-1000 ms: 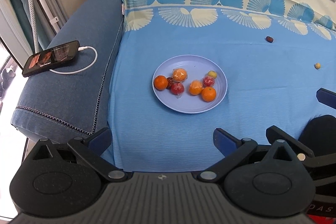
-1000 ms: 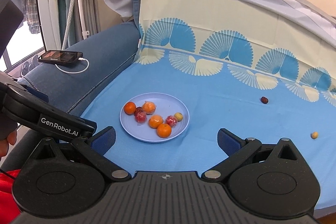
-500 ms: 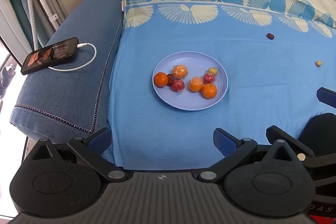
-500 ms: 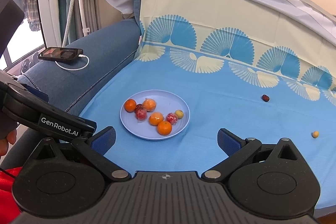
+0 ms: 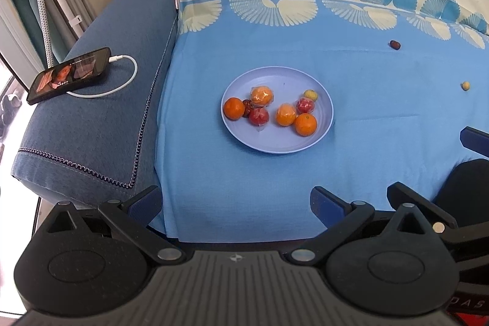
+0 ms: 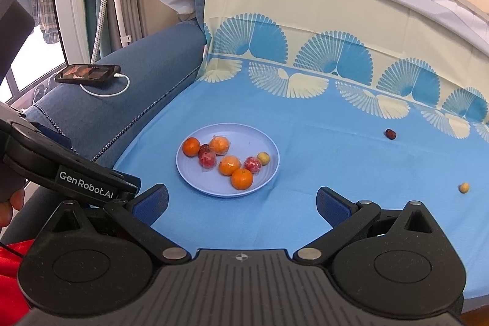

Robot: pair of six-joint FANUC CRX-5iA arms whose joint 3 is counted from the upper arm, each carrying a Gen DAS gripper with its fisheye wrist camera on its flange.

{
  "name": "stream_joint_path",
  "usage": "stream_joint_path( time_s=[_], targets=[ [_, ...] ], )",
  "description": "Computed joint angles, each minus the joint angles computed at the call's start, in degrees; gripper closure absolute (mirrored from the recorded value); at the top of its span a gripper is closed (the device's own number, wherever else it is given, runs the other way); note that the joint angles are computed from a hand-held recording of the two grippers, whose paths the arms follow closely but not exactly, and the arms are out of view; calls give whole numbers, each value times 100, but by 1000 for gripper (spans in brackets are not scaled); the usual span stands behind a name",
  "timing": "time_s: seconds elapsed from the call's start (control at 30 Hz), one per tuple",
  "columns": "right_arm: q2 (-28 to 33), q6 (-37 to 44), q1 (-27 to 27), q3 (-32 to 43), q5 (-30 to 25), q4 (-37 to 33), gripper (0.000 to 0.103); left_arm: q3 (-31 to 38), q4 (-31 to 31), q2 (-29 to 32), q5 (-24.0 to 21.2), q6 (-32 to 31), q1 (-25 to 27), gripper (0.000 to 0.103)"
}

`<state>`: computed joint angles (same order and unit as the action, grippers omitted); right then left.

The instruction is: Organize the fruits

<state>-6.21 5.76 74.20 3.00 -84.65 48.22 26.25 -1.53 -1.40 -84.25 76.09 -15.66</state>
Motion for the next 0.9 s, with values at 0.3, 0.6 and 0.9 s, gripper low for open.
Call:
stream_joint_path(
  time_s=[0.3, 0.6, 0.9],
  targets=[
    [-162, -179, -109, -224, 256, -139, 1, 155, -209, 156, -120, 15, -158, 0],
    [-458, -800, -312, -661, 458, -287, 1, 548, -619, 508, -351, 0, -578, 0],
    [-903, -1812, -683, -1328, -7, -330, 1, 1630, -461, 1520, -1045, 93, -889, 0]
  ],
)
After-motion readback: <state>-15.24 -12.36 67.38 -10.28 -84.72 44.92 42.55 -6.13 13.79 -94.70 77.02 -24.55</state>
